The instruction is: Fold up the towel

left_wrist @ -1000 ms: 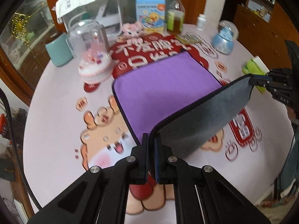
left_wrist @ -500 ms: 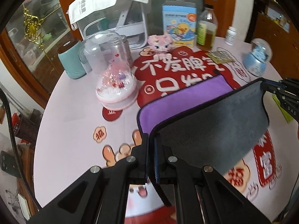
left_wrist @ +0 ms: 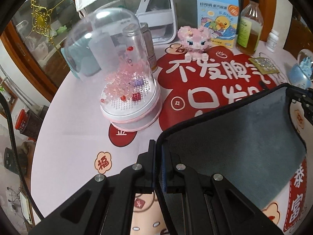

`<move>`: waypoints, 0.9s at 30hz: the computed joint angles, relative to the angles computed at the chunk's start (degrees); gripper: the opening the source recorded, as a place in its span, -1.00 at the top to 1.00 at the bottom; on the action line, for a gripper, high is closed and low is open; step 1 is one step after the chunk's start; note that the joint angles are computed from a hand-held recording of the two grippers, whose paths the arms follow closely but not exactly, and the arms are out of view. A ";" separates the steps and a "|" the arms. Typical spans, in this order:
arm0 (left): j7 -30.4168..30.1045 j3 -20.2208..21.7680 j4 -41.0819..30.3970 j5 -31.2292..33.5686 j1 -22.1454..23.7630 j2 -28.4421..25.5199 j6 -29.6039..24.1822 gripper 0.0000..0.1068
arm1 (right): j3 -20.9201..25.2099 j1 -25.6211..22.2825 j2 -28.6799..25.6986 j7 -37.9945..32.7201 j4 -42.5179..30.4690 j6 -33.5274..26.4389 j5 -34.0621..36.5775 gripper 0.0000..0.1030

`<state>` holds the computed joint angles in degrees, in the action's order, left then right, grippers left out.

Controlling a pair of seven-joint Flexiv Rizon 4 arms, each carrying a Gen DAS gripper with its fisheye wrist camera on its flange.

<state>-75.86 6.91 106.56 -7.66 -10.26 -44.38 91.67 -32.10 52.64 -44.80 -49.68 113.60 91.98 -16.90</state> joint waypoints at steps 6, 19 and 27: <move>-0.85 1.14 -2.52 -0.08 -0.92 -1.91 -2.15 0.94 | 6.73 -6.68 -1.04 -0.39 -4.09 -3.33 -2.13 0.91; -4.06 3.04 -5.89 1.31 -2.40 -4.52 -5.00 0.94 | 13.40 -13.39 -2.27 2.84 -7.46 -6.84 -7.63 0.91; -5.58 3.14 -7.16 2.16 -2.43 -5.36 -6.04 0.91 | 13.48 -13.89 -2.86 5.07 -7.97 -7.27 -9.83 0.90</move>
